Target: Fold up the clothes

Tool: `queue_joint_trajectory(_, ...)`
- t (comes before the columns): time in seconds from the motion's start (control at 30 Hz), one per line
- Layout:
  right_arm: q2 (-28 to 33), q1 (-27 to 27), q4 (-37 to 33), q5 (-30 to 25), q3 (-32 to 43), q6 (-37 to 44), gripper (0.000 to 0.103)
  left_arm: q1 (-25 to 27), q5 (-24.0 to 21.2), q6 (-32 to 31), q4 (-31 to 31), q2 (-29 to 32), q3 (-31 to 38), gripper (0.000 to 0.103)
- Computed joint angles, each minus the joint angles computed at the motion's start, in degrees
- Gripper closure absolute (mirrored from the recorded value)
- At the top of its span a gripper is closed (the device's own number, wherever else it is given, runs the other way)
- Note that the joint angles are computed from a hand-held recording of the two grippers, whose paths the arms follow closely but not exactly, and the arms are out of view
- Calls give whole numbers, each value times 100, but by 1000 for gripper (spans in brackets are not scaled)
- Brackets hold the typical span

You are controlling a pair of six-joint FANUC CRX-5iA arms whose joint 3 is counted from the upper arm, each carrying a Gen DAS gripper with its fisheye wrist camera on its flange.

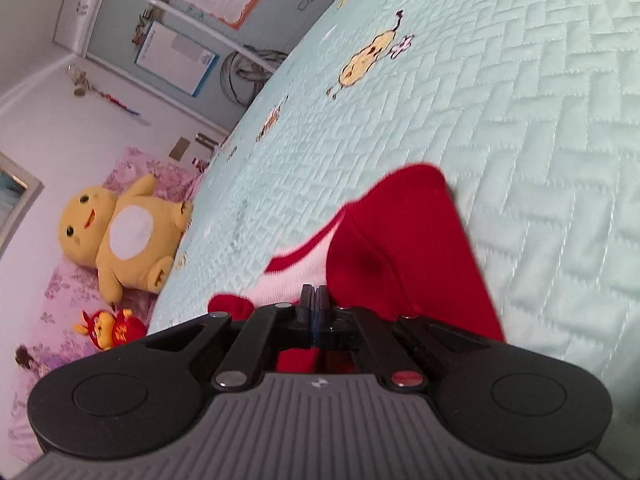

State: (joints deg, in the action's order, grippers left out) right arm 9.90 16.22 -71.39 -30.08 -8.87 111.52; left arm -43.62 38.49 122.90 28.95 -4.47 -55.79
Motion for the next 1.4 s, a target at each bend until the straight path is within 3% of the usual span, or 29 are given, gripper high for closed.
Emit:
queue_joint_trajectory(0.07,-209,70,-84,334,-165,52,99,-16,20,-21,29,8,-3,65)
queue_joint_trajectory(0.1,-379,-3,-430,346,-283,505,99,-31,23,-44,57,5,-6,65)
queue_joint_trajectory(0.13,-504,-188,-935,127,-382,1130,99,-43,26,-65,82,3,-9,65)
queue_joint_trajectory(0.2,-547,-535,-1544,-898,-409,1766,99,-62,36,-88,117,1,-14,65)
queue_joint_trajectory(0.33,-284,-172,-893,-1719,-35,1501,97,4,21,-2,2,11,-4,65)
queue_joint_trajectory(0.47,217,619,510,-1139,439,304,103,40,-4,57,-67,14,10,65)
queue_joint_trajectory(0.63,376,633,512,-642,584,-421,103,57,19,104,-113,21,12,65)
queue_joint_trajectory(0.73,174,936,1101,-15,429,-1152,103,107,10,206,-220,21,17,64)
queue_joint_trajectory(0.83,-230,834,413,-3,108,-481,97,153,2,299,-318,21,21,64)
queue_joint_trajectory(0.93,-627,545,-310,-718,-253,482,97,154,1,296,-319,19,19,65)
queue_joint_trajectory(1.0,-812,411,-392,-977,-490,744,97,151,6,291,-314,24,18,64)
queue_joint_trajectory(1.07,-853,506,-24,-820,-607,413,96,170,2,324,-356,28,23,64)
queue_joint_trajectory(1.1,-783,583,205,-656,-623,137,103,187,-2,356,-392,29,27,65)
queue_joint_trajectory(1.17,-525,331,-235,-768,-576,324,103,224,4,448,-481,29,29,64)
queue_joint_trajectory(1.27,-721,427,-167,-319,-674,52,103,200,11,421,-440,29,27,64)
queue_joint_trajectory(1.33,-1032,316,-460,-332,-921,381,99,178,24,402,-404,31,25,64)
queue_joint_trajectory(1.4,-1268,16,-1015,-811,-1168,1060,99,158,31,384,-371,33,24,64)
